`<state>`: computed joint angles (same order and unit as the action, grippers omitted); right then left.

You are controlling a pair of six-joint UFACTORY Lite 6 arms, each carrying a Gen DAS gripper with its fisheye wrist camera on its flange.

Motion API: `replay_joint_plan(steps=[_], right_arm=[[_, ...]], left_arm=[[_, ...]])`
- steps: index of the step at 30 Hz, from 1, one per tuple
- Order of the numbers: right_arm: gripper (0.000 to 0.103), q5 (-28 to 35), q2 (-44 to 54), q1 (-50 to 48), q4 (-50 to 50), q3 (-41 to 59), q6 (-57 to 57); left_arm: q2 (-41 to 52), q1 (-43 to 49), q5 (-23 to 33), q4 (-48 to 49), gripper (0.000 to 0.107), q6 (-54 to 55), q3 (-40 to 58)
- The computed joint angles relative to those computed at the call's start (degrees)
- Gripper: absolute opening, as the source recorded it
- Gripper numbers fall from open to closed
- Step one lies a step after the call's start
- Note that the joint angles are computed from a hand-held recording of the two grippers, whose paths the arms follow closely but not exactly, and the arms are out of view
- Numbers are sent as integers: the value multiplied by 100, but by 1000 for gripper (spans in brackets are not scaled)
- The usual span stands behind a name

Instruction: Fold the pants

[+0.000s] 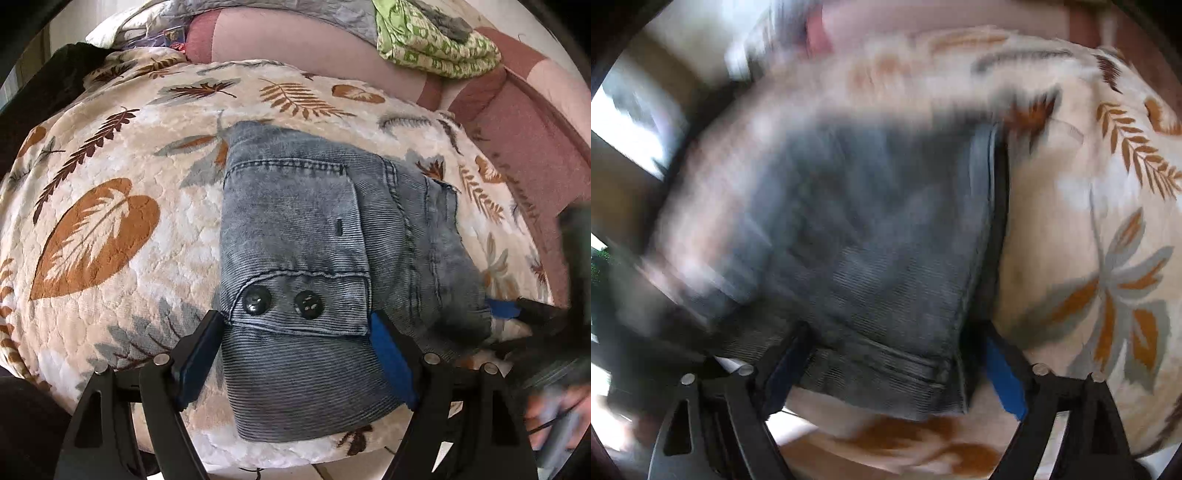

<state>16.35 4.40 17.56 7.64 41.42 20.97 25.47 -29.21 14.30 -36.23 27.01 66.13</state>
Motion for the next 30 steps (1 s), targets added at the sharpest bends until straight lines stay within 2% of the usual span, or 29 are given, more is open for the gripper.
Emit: replay_joint_plan(steps=[2, 5, 7, 8, 11, 13, 14, 17, 20, 21, 22, 23, 24, 27, 30], right_arm=[[97, 25, -305, -126, 753, -112, -783], [97, 383, -1189, -804, 2432, -306, -2582], [97, 840, -1535, -1513, 3580, -324, -3781], [97, 1259, -1619, -2084, 4180, -293, -4381], [97, 2216, -912, -3326, 5810, -217, -6180], [97, 2846, -10, -3722, 6643, -71, -7216], [97, 2970, 279, -3722, 6898, -67, -7496], [98, 2867, 1192, -3360, 7581, 224, -8044], [96, 2631, 1289, -3110, 7714, 368, -8152], [88, 2528, 1239, -3006, 7564, 383, -7988], [76, 2415, 1429, -2902, 7510, 617, -7861], [70, 2225, 1590, -2727, 7449, 796, -7716], [64, 1931, 1512, -2511, 7243, 797, -7451], [58, 1314, 1547, -2168, 6944, 920, -7109], [44, 769, 1214, -1730, 6299, 840, -6473]], left_arm=[[-70, 4, 32, 122, 81, -43, -31], [-223, 366, 383, -1181, 81, 1324, 30], [-221, 673, 700, -1836, 81, 1947, 217], [-117, 844, 851, -1968, 81, 2036, 419], [730, 1306, 1621, -1965, 81, 1760, 1438], [1523, 1446, 2206, -1722, 81, 1303, 2328], [1739, 1435, 2383, -1649, 81, 1189, 2574], [2071, 1291, 2435, -1455, 81, 992, 2879], [2079, 1229, 2344, -1655, 81, 1142, 2749], [2058, 1201, 2302, -1674, 81, 1171, 2726], [2047, 1187, 2266, -1719, 76, 1238, 2698], [2058, 1167, 2245, -1684, 66, 1220, 2719], [2065, 1122, 2144, -1519, 63, 1081, 2740], [1981, 1042, 1864, -1290, 48, 925, 2637], [1713, 946, 1562, -1081, 38, 959, 2358]])
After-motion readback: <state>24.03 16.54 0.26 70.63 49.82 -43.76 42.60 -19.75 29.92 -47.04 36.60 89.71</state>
